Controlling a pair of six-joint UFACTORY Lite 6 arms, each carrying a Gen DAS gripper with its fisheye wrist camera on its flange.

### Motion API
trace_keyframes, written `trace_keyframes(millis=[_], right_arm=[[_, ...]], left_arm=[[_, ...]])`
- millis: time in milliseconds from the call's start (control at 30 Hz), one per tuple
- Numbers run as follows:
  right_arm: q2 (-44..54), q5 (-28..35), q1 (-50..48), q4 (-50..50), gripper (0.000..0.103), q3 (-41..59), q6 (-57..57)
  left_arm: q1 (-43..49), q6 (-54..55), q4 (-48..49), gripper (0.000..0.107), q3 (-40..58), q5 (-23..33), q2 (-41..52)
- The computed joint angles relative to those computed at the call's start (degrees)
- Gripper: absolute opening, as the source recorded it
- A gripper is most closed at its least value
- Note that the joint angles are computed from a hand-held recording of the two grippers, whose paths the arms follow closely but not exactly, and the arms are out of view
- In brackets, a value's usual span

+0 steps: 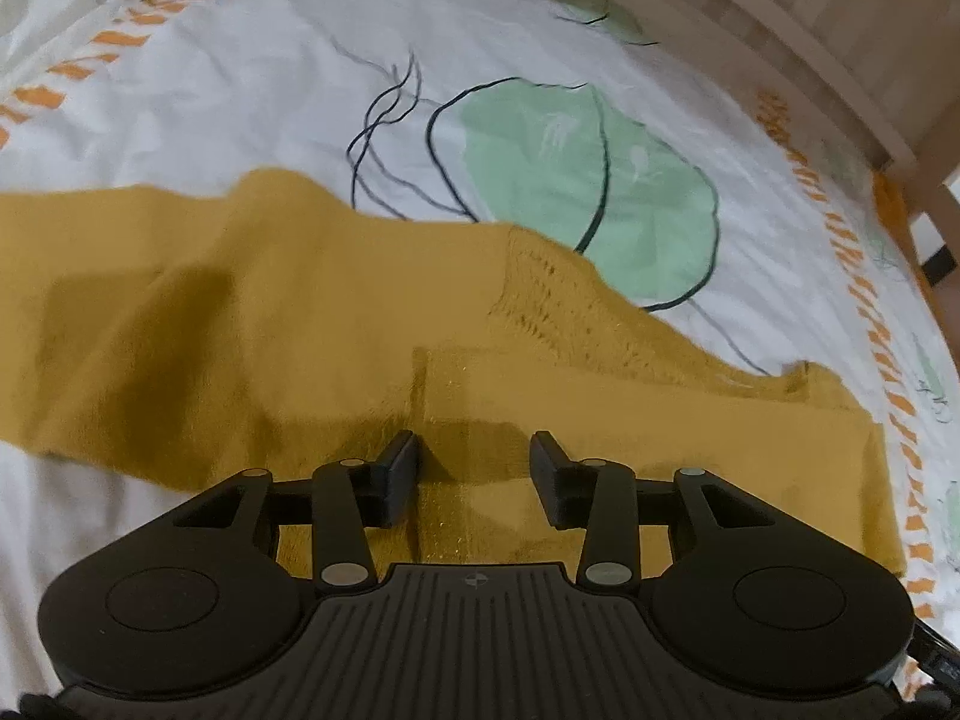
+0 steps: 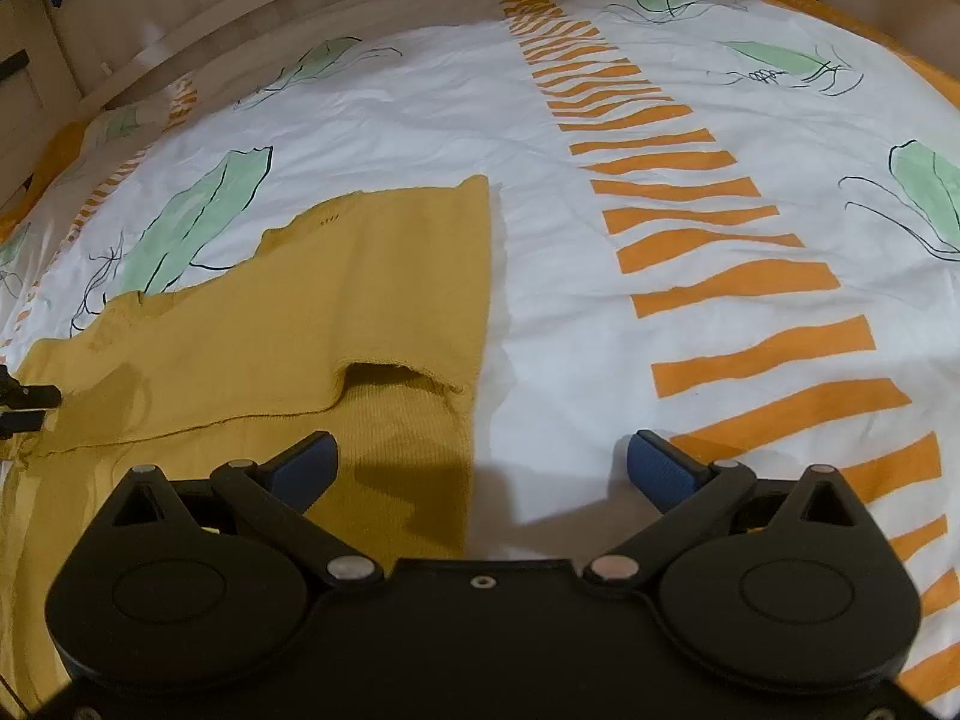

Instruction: Fold small clothes

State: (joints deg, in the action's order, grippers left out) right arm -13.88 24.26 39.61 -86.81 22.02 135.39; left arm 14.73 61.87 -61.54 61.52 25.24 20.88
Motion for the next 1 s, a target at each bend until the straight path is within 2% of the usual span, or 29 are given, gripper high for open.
trace_keyframes(millis=[133, 233, 267, 300, 333, 367, 533, 567, 633, 733, 767, 800, 933, 967, 1000], right_arm=[[-0.41, -0.50, -0.50, -1.06, 0.103, -0.38, 1.15], [-0.08, -0.48, -0.37, -1.46, 0.103, -0.26, 1.45], [0.07, -0.42, -0.26, -1.47, 0.103, -0.19, 1.41], [0.17, -0.39, -0.20, -1.48, 0.103, -0.14, 1.37], [0.17, -0.45, -0.22, -1.36, 0.103, -0.10, 1.15], [0.14, -0.49, -0.27, -1.41, 0.103, -0.14, 1.18], [-0.43, -0.69, -0.44, -1.90, 0.103, -0.49, 1.94], [-0.55, -0.66, -0.43, -1.90, 0.103, -0.52, 2.07], [-0.32, -0.61, -0.37, -2.13, 0.103, -0.43, 2.40], [-0.26, -0.60, -0.39, -1.73, 0.103, -0.32, 1.68], [-0.30, -0.59, -0.38, -1.69, 0.103, -0.33, 1.66], [-0.32, -0.60, -0.35, -1.66, 0.103, -0.33, 1.73], [-1.09, -1.07, -0.67, -2.43, 0.103, -0.83, 2.59], [-1.26, -1.06, -0.66, -2.60, 0.103, -0.93, 2.80], [-1.42, -1.17, -0.74, -2.85, 0.103, -1.00, 2.99]], left_arm=[[-0.78, 1.04, -2.40, 0.040, -2.38, -2.98, -1.70], [-0.85, 0.70, -1.63, 0.039, -2.35, -1.53, -1.28], [-0.88, 2.12, -2.41, 0.036, -2.30, -0.81, -1.06], [-1.00, 5.15, -4.48, 0.018, -2.83, -0.46, -1.28], [-1.35, 7.95, -6.56, 0.009, -3.60, -0.78, -1.73], [-1.55, 9.82, -7.96, 0.007, -4.26, -0.99, -2.31], [-4.04, 23.08, -20.78, 0.006, -8.67, -9.91, -8.53], [-4.31, 24.10, -20.84, 0.006, -7.98, -10.69, -8.24], [-4.44, 18.94, -15.24, 0.007, -5.78, -10.28, -6.27], [-3.99, 8.83, -6.06, 0.017, -2.57, -7.17, -2.74], [-3.37, 6.32, -3.66, 0.031, -1.39, -5.25, -1.48], [-2.52, 5.25, -2.93, 0.036, -0.50, -3.12, -0.20], [0.84, 14.20, -12.64, 0.041, -2.66, 1.84, -0.04], [1.79, 15.37, -13.13, 0.048, -2.65, 3.91, 0.11], [2.68, 15.11, -12.13, 0.061, -2.16, 6.15, 0.51]])
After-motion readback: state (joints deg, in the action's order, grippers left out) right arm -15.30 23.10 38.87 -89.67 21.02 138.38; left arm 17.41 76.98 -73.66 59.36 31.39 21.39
